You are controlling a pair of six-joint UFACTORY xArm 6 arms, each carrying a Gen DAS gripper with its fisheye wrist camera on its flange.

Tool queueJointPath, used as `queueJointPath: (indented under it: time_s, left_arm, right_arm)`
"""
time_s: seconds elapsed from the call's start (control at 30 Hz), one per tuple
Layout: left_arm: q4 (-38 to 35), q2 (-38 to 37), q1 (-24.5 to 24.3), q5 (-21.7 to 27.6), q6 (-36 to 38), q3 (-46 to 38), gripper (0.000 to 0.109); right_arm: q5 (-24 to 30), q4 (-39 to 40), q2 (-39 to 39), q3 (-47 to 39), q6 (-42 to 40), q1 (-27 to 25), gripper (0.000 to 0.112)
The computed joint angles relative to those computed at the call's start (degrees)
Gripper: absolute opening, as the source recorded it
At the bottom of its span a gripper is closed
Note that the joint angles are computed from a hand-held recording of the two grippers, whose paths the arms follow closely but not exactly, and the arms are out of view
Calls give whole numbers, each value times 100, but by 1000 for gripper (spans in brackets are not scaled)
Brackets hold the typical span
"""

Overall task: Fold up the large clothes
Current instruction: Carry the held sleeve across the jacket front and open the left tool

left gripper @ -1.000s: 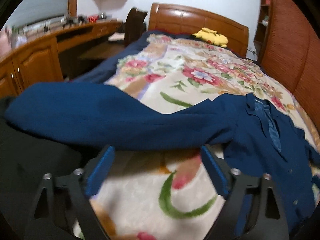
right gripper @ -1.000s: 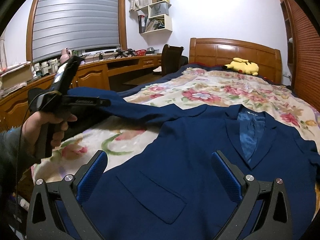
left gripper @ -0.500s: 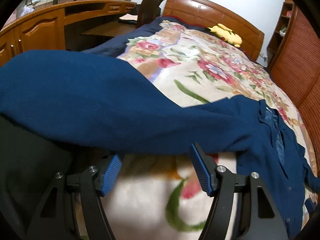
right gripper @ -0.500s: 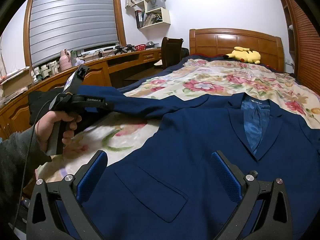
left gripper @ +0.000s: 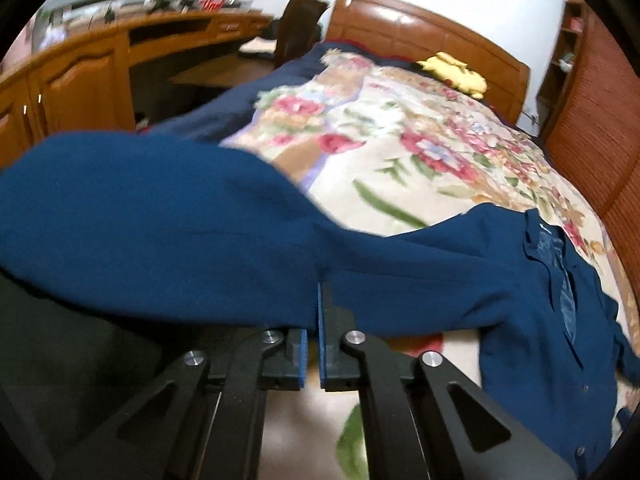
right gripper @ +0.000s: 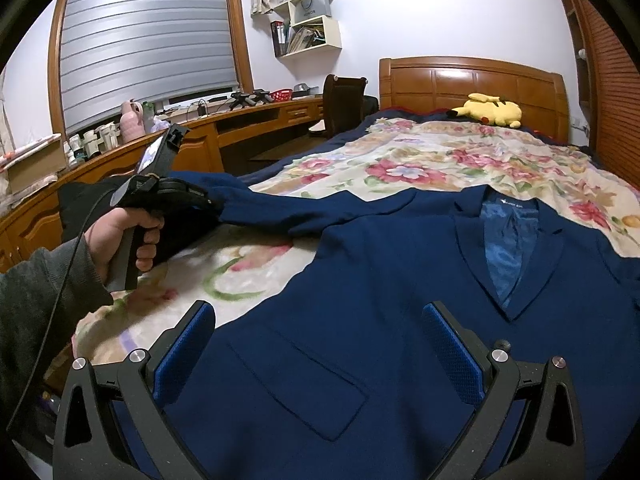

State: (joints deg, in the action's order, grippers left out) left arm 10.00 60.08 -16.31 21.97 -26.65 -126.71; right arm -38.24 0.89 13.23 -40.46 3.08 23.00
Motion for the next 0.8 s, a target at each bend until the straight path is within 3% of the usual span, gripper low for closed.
queueJointPath:
  time_s: [0.2,0.3,0.6,0.8]
  left_arm:
    - [424,-714,-360,-459,145,723,3]
    - [327,-946,-567,-610,422,925,3]
    - [-24,-1266,-1242,-786,1275,1168,3]
    - [-83,-1371,-1610,-651,1429,1255,3]
  right_arm:
    - [145,-64,-362,344,56,-291,103]
    - [104,396,-535,541,-302,-283,103]
    - [210,708,-760,773,-188,-398,103]
    - [111,1395,-908,909,-513,-129,103]
